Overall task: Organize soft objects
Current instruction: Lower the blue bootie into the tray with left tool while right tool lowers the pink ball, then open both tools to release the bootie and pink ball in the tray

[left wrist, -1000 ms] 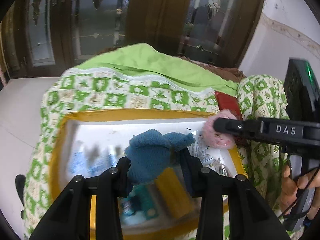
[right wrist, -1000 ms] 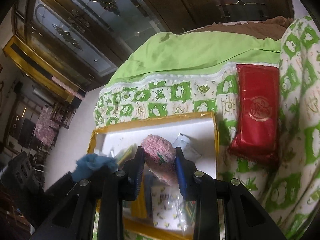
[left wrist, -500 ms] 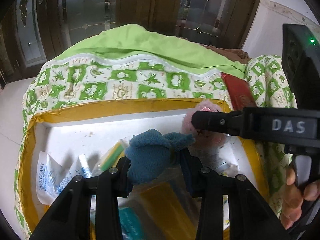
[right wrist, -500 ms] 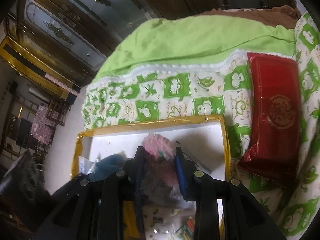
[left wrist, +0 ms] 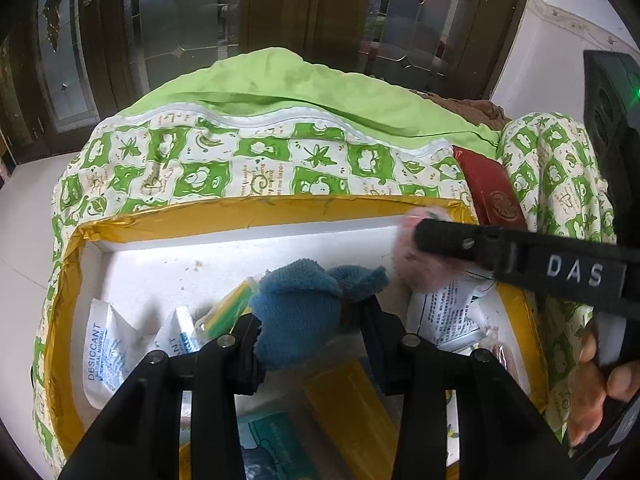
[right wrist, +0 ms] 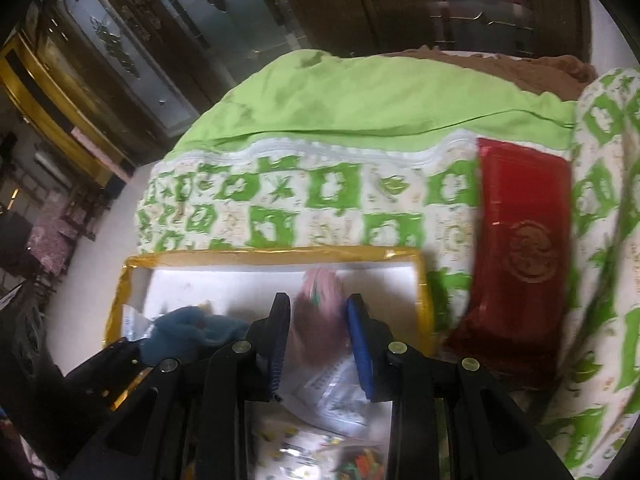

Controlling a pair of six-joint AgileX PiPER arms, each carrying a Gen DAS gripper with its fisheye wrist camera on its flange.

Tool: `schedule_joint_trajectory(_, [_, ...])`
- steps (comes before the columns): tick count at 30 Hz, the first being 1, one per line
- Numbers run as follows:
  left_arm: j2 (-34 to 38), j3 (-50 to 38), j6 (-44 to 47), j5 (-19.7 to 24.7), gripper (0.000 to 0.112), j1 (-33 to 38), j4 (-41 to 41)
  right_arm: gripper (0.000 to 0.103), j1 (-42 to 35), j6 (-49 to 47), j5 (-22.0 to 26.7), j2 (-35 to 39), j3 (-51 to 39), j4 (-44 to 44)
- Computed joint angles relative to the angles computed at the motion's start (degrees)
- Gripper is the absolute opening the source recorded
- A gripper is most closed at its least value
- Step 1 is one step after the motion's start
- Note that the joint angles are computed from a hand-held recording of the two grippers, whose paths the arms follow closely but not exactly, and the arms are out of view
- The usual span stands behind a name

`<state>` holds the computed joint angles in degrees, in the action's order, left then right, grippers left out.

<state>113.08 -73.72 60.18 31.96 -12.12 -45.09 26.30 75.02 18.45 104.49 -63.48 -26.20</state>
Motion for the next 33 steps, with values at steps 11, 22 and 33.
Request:
schedule_joint_trajectory(11, [0.99,-1.18,-1.42,-0.49,0.041,-0.54,1.35,0.032,0.82,-0.08,-0.31,2.45,-2.47,0.0])
schedule_joint_trajectory(22, [1.08,-1.29,-1.88,-0.16,0.047,0.18,0.81,0.032,1.17,3.1,-0.2,2.42,-2.28,-2.7])
schedule_joint_trajectory(33, [-2.81,3.12,3.92,-1.6,0.077,1.37,-5.37,0.045,2.84,19.0,1.11,-1.0,0.79,-17.72])
